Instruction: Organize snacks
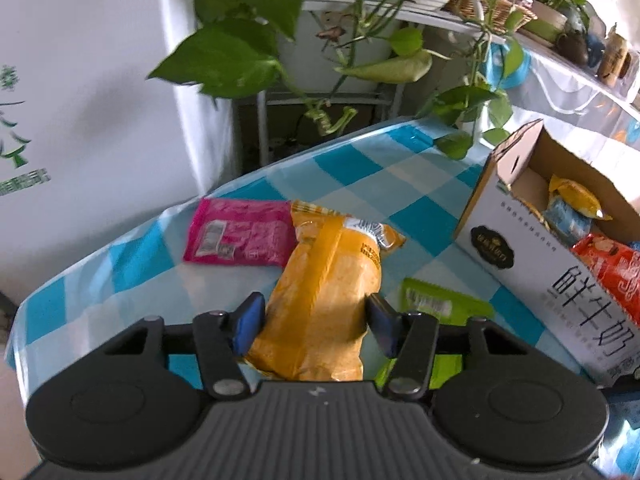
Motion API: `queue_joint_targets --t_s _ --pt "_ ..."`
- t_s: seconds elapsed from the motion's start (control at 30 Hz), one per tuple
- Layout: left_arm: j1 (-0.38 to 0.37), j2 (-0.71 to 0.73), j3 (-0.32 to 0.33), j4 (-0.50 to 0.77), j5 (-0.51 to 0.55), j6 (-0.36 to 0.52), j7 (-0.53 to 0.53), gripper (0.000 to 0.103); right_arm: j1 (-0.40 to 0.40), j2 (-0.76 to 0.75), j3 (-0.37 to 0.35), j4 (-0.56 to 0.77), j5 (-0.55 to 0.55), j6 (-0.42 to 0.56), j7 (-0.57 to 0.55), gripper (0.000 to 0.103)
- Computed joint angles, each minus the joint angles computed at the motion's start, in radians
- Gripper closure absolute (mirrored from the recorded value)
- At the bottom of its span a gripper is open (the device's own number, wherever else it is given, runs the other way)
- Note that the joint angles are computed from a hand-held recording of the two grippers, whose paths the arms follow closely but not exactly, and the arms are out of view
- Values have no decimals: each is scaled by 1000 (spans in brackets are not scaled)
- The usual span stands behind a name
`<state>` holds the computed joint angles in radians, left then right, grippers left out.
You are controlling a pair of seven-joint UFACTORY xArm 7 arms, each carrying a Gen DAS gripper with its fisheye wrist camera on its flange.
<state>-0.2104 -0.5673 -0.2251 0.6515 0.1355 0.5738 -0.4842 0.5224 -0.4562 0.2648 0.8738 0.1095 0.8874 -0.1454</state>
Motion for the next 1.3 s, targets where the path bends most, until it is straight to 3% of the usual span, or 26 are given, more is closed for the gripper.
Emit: queue_joint_targets --t_s 0.13,0.2,0.3,0.43,0.53,0.67,0.8,0.87,1.03,1.1,1.3 --pt "-20 -59 21 -17 -21 73 22 48 16 10 -19 13 44 2 -23 39" --pt "-27 -95 33 -24 -41 125 37 48 17 6 -27 14 57 3 -38 31" --pt "-28 -151 42 -38 -69 190 37 48 0 -7 -6 3 16 -3 -34 24" --pt "-29 -233 41 -73 -91 247 39 48 -16 0 23 -2 -54 24 -16 23" --pt "-36 -289 36 -96 -104 280 42 48 -1 10 13 3 -39 53 -28 22" --pt "-49 -354 15 -113 -125 338 20 48 -9 20 35 9 -74 46 8 34" --pt "-64 -405 -5 -118 -143 397 -9 48 -21 48 13 40 -2 42 121 37" --pt "-76 -419 -7 -119 -152 410 -14 46 -24 54 13 45 16 35 171 38" --pt "-96 -447 -9 -121 -186 423 -30 26 7 55 -30 42 145 -5 186 34" --pt "-97 -439 -19 -117 -177 419 -27 25 -4 51 -16 37 110 -17 189 26" --pt "-75 -402 -40 -97 -147 416 -59 18 -5 67 -4 50 67 11 191 19"
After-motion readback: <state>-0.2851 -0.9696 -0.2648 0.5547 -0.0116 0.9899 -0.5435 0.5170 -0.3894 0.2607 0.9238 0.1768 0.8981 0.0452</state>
